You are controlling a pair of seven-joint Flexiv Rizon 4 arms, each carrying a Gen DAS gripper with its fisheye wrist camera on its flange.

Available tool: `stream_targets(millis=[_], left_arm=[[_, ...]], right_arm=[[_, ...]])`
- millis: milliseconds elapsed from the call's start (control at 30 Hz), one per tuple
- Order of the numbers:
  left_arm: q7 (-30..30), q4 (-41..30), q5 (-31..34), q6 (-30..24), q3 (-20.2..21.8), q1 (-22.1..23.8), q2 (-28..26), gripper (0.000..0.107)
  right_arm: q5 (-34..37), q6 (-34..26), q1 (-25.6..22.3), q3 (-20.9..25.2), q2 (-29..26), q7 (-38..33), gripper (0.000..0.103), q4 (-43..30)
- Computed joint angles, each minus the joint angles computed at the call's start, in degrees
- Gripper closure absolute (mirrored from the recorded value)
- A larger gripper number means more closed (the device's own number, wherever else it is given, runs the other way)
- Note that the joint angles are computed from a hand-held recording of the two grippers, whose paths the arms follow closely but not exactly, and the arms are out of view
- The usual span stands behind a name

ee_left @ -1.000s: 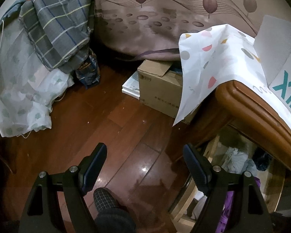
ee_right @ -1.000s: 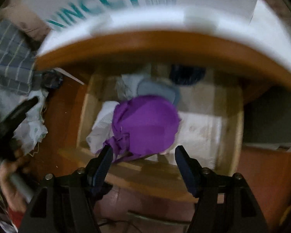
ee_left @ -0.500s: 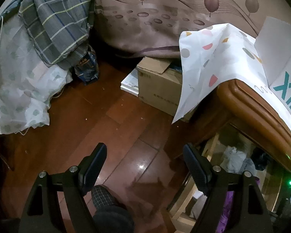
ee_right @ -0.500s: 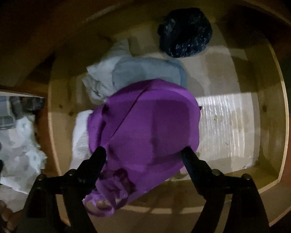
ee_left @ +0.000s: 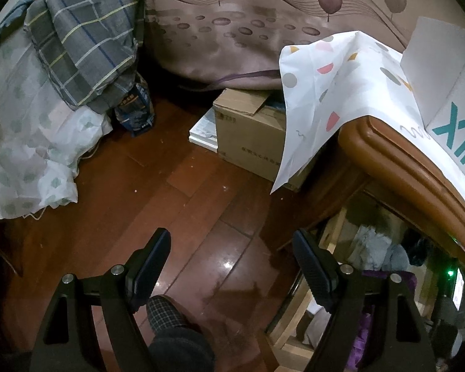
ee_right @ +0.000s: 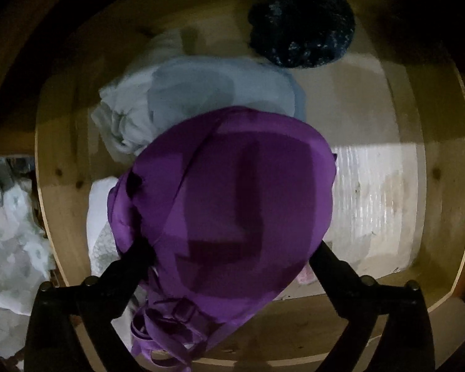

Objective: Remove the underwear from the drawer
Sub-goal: 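Lift the purple garment from the drawer with the right tool, then lower the left tool into the drawer and grasp the grey patterned garment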

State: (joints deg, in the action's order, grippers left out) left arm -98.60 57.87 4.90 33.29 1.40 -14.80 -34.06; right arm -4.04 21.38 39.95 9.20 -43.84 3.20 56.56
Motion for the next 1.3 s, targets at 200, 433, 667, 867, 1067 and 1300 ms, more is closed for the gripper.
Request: stream_targets(millis=[200,433,667,867,1067,1300], left_arm=[[0.15,0.05,0.14,0.25,-0.06,-0.08,-0.02,0.029],[0.97,0.14,0.8,0.45,-0.12,-0.75,0.04,0.029],[4.13,0.2,1.52,-0.42,-0.66,-1.95,-0.07,0.029],[9.7,0.81,-0.01,-0.84,-2.51,-2.64,-0.17,0.029],[17.97,0.3,-2.03,-4.59,-4.29,-4.28,-1.36,0.029],[21.78,-3.97,-4.46,-15.03,-4.83,-6.37,-4.59,0.028]], right_arm=[[-2.14,-2.68,1.8,-0.88,-0.85,-0.33,0.023,-2.92],[-6.02,5.52,3.22,-1.54,4.91,2.41,0.048,7.01],[-11.26,9.52,4.12,-1.47,10.09,5.75,0.054,15.85],[-19.04,10.99,3.98,-1.79,15.76,6.83,0.056,24.65],[-27.28,11.95,3.24,-1.22,21.36,7.4,0.06,33.09],[-32.23,19.95,0.43,0.0,25.39,14.76,0.066,40.56]])
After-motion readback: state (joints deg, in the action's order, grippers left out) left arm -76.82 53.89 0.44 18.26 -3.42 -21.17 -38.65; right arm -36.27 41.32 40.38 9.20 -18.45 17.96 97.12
